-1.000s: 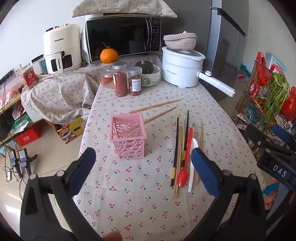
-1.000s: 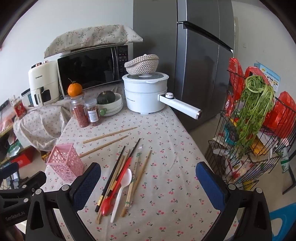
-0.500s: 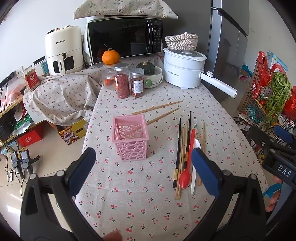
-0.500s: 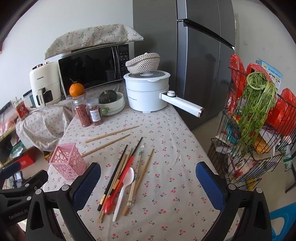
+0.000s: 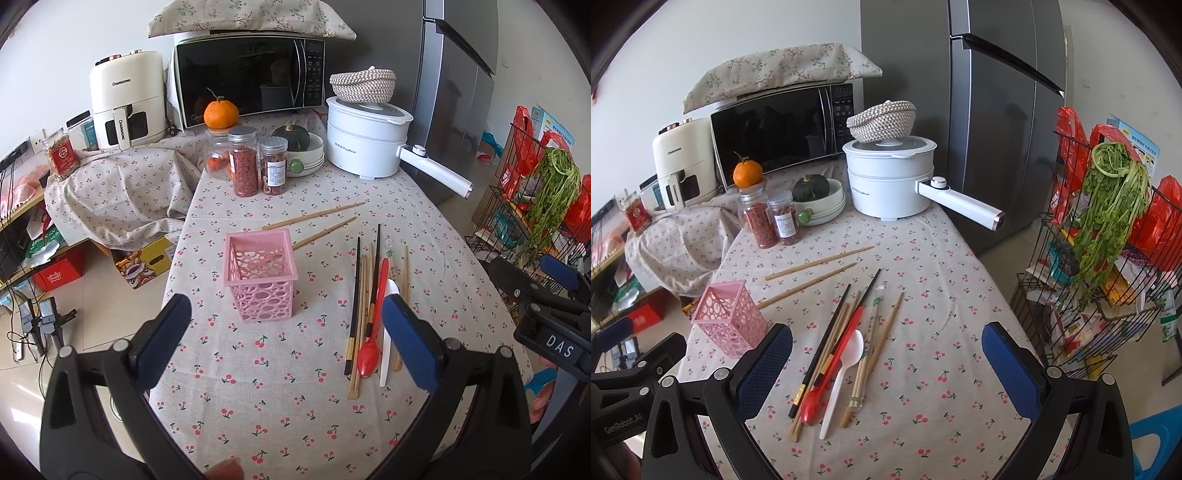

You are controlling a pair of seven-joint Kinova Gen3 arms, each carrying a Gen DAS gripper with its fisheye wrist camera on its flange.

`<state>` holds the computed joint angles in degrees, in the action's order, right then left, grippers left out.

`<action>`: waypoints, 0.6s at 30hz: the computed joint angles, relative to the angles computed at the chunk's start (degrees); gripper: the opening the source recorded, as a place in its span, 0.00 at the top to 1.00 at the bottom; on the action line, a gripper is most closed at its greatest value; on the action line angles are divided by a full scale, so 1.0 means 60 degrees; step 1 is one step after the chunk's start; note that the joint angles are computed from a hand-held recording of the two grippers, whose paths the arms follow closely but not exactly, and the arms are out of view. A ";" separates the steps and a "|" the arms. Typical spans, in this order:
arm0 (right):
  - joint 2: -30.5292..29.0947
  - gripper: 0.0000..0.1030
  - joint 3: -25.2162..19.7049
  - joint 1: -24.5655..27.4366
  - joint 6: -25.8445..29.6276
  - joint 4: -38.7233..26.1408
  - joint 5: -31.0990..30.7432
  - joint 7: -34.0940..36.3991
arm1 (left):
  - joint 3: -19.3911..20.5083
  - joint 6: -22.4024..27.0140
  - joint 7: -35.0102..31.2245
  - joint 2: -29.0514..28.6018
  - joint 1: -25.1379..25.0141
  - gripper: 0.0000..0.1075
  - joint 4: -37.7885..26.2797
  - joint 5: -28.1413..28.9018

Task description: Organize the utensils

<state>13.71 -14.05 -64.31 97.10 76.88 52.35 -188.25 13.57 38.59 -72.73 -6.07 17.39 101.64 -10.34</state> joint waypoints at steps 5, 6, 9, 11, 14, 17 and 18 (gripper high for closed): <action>-0.0038 0.00 -0.0011 0.0026 -0.0075 0.0050 -0.0031 -0.0047 | 0.0046 0.0070 0.0132 0.0047 0.0008 0.05 -0.0057 -0.0121; -0.0044 0.00 -0.0016 0.0027 -0.0089 0.0060 -0.0029 -0.0067 | 0.0045 0.0076 0.0144 0.0046 0.0017 0.05 -0.0048 -0.0130; -0.0062 0.00 -0.0032 0.0033 -0.0126 0.0078 -0.0021 -0.0110 | 0.0054 0.0062 0.0188 0.0035 0.0029 0.05 -0.0023 -0.0198; -0.0063 0.00 -0.0041 0.0030 -0.0130 0.0075 -0.0006 -0.0111 | 0.0018 0.0033 0.0145 0.0034 0.0026 0.05 0.0010 -0.0176; -0.0076 0.00 -0.0047 0.0034 -0.0140 0.0084 -0.0006 -0.0129 | -0.0049 0.0048 0.0031 0.0044 0.0021 0.05 -0.0003 -0.0033; -0.0074 0.00 -0.0055 0.0043 -0.0162 0.0075 -0.0028 -0.0147 | -0.0045 0.0006 -0.0003 0.0015 0.0011 0.05 0.0029 -0.0031; -0.0076 0.00 -0.0052 0.0054 -0.0180 0.0076 -0.0039 -0.0143 | -0.0045 0.0005 -0.0030 0.0012 0.0012 0.05 0.0031 -0.0017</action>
